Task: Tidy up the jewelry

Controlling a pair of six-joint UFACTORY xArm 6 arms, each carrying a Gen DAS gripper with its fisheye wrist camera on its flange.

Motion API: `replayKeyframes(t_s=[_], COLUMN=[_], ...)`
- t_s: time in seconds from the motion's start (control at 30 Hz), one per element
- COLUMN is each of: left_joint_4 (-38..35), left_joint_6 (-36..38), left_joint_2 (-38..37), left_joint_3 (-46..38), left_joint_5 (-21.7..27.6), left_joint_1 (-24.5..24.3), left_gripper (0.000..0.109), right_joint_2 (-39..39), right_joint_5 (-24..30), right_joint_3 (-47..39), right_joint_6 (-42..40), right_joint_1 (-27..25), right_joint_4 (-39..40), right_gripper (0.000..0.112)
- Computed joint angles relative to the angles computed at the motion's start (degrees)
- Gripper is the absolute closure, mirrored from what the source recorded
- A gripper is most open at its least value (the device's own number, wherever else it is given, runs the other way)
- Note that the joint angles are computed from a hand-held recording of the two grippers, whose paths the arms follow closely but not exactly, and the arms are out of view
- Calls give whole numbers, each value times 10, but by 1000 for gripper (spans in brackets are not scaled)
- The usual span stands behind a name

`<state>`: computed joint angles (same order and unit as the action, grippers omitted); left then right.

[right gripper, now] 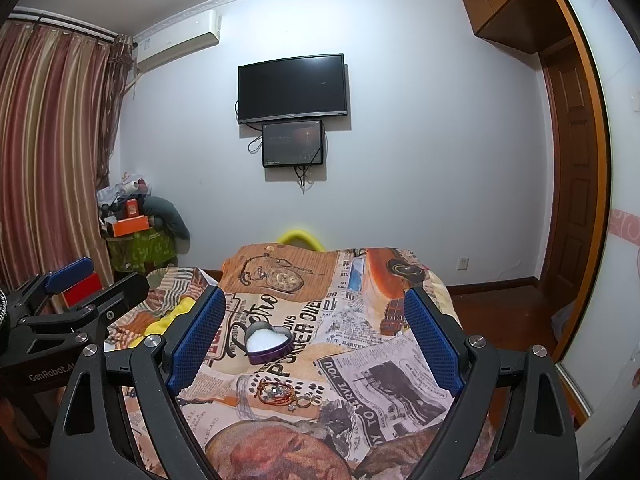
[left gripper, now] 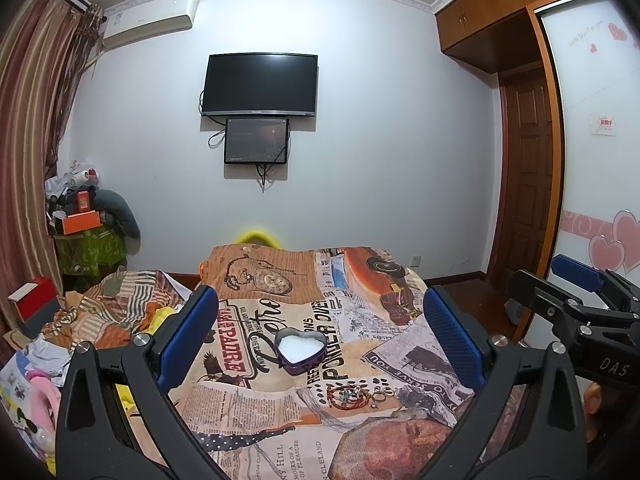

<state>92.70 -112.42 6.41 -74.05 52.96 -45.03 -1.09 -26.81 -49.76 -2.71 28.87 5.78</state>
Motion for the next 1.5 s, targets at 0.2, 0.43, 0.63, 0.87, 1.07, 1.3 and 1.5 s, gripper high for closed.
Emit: replayKeyframes(t_s=[0.2, 0.43, 0.63, 0.87, 1.07, 1.3, 1.5], left_joint_4=[1, 1, 1, -2, -4, -4, -6], left_joint_6=[-1, -3, -4, -6, -3, -5, -7], left_joint_2=[1, 0, 3, 4, 9, 11, 13], left_joint_3=[0, 0, -1, -1, -5, -5, -5], left_joint_5=[-1, -4, -4, -9, -11, -13, -13], left_joint_1=[0, 2, 3, 6, 8, 8, 9], left_gripper=[6, 6, 6, 6, 6, 6, 6], right_joint_2=[0, -1, -2, -1, -1, 0, 5], right_joint_5=[2, 4, 7, 8, 9, 9, 12], right_joint_3=[-1, -2, -3, -4, -4, -5, -7], right_joint_6=[1, 0, 1, 0, 3, 0, 10], right_joint_1=[0, -1, -1, -1, -2, -1, -6], right_joint_4=[-1, -1, -2, -2, -6, -2, -15], right_gripper=[23, 23, 23, 23, 23, 23, 23])
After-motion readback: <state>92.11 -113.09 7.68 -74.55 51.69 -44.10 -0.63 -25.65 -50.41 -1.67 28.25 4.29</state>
